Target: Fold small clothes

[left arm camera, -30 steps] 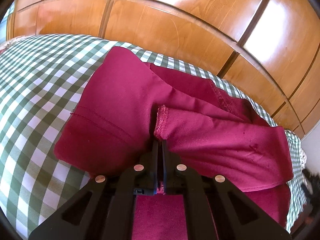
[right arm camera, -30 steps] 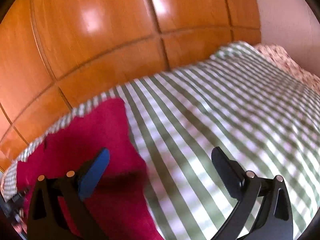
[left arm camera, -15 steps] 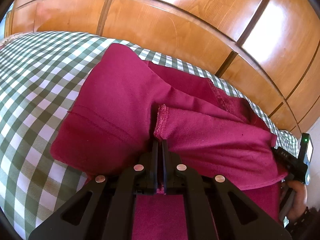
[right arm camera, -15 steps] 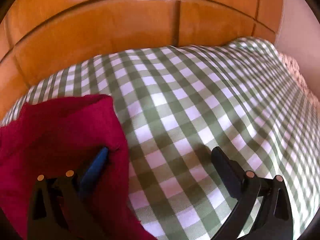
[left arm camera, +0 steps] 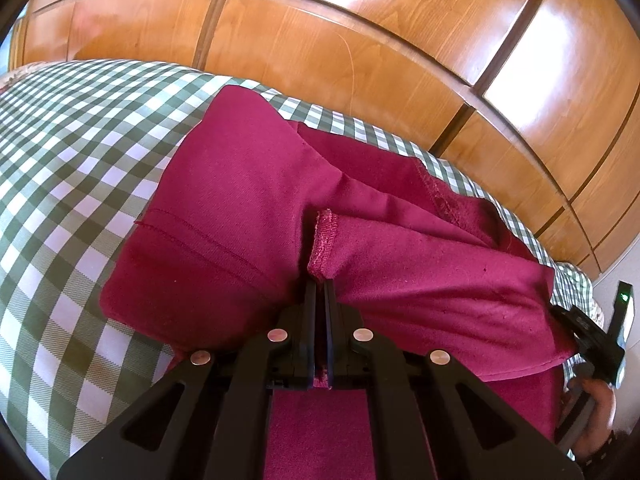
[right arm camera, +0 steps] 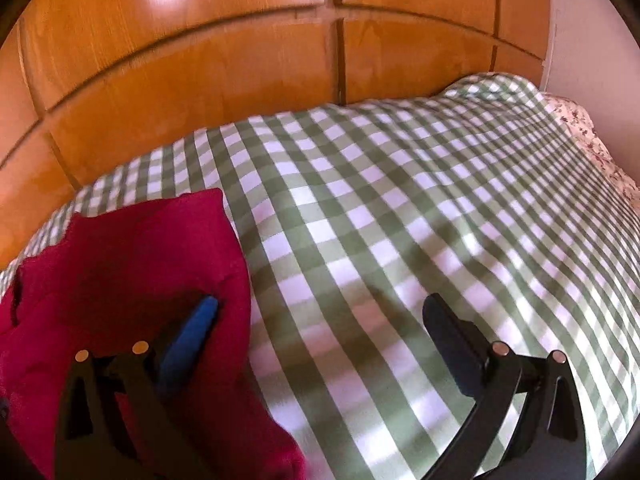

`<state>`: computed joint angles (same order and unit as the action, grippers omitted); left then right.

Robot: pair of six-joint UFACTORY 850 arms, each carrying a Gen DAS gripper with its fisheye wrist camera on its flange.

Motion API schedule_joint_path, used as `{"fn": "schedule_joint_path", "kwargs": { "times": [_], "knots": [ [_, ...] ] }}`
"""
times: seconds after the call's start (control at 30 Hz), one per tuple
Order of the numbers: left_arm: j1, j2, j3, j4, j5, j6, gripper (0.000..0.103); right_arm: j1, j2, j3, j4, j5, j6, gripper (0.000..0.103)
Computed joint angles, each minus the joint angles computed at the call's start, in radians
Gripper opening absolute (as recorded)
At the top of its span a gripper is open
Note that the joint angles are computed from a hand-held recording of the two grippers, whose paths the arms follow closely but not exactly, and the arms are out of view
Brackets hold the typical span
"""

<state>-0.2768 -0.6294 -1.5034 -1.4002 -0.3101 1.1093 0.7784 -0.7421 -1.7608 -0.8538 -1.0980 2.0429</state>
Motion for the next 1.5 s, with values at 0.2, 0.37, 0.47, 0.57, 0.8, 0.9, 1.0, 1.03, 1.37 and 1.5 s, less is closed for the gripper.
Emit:
{"fn": "schedule_joint_path", "kwargs": {
  "times": [0.2,0.37,0.47,0.57,0.8,0.9,1.0,1.03,1.37,1.5],
  "knots": [
    [0.0,0.003,0.005,-0.006,0.002,0.008,0.002,0.04,0.031,0.03,-0.046,-0.041,0.041,0.101],
    [0.0,0.006,0.009,-0.014,0.003,0.013,0.002,0.07,0.034,0.024,-0.055,-0.08,0.053,0.101],
    [0.0,0.005,0.009,-0.013,0.003,0.013,0.002,0.069,0.004,-0.01,0.008,-0.123,0.001,0.101],
    [0.0,0.005,0.008,-0.011,0.001,0.009,0.003,0.046,-0.001,0.004,0.072,-0.067,-0.039,0.101],
    [-0.006,0.021,0.026,-0.067,0.003,0.088,0.022,0.076,-0.004,-0.005,0.004,-0.134,0.015,0.101],
    [-0.012,0.039,0.048,-0.134,-0.012,0.203,0.051,0.107,0.02,0.028,-0.059,-0.155,0.096,0.101],
    [-0.033,0.063,0.072,-0.185,0.028,0.307,0.073,0.137,0.045,0.061,-0.097,-0.143,0.146,0.101],
    [-0.038,0.068,0.078,-0.191,0.04,0.326,0.078,0.144,0.053,0.074,-0.107,-0.137,0.159,0.101],
    [-0.042,0.15,0.178,-0.059,0.09,0.225,0.094,0.192,0.14,0.202,-0.167,0.121,0.213,0.101],
    [-0.003,0.192,0.241,0.011,0.01,0.122,0.094,0.212,0.154,0.23,-0.167,0.191,0.205,0.101]
  ]
}}
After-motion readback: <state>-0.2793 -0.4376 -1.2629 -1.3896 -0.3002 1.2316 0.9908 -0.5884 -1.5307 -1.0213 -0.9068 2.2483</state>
